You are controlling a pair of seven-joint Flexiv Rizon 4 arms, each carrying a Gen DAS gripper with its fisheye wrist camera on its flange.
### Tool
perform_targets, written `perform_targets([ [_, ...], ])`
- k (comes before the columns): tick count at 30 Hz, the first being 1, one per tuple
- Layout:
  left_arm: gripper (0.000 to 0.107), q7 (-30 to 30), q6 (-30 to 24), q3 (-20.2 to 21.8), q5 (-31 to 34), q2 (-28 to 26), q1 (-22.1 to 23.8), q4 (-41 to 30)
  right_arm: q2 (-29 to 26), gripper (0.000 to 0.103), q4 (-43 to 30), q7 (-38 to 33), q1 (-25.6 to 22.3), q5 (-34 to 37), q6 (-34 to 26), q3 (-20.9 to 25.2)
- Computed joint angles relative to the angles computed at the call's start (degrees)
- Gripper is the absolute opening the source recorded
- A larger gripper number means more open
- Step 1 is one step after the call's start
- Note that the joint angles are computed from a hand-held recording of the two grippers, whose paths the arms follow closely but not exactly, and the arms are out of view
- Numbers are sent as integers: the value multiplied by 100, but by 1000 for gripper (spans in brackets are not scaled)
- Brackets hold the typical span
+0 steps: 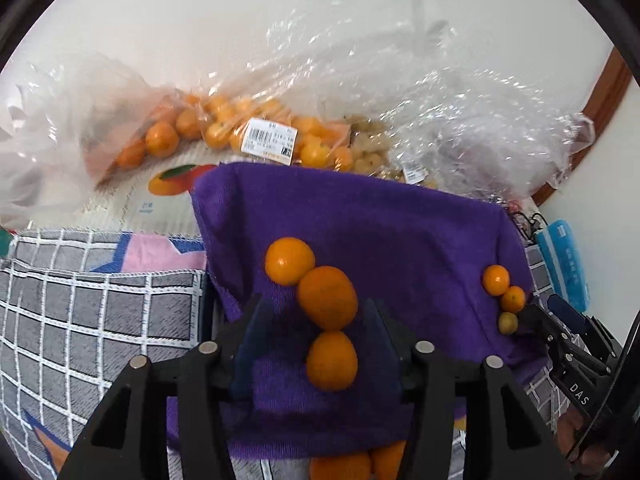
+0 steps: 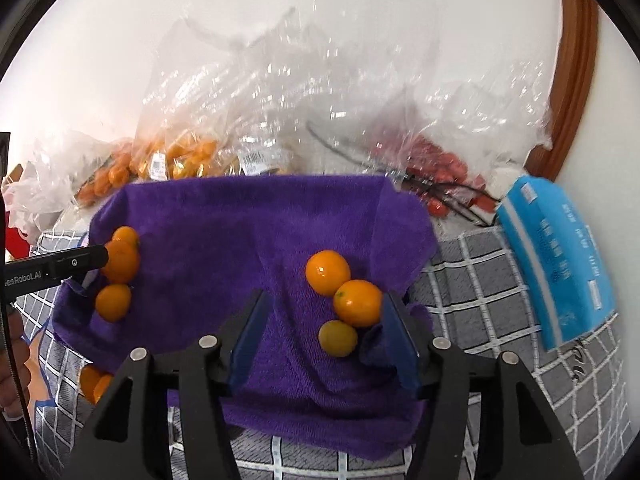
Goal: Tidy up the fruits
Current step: 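Lower both oranges onto the towel and open both tools, then withdraw both tools from the towel toward the loose fruits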
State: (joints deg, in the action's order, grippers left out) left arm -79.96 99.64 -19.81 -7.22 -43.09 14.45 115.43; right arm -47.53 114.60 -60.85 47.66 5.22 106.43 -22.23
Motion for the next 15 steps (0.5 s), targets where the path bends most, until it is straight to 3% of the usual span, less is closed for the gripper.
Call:
perform_targets([
  [3, 54, -62, 97, 149, 22, 233, -96, 223, 135, 59, 223, 20, 363, 179, 57, -278],
  [8, 58, -214, 360, 30, 225, 580, 113, 736, 392, 59, 629, 22, 1077, 486, 77, -797],
  [11, 58, -323, 472, -158, 427, 786, 376, 1063, 637, 59, 907, 10, 1359, 640, 176, -901],
  [15, 58, -492, 564, -469, 736, 1009, 805, 1454, 726, 59, 1242, 42, 2175, 993, 153, -1481],
])
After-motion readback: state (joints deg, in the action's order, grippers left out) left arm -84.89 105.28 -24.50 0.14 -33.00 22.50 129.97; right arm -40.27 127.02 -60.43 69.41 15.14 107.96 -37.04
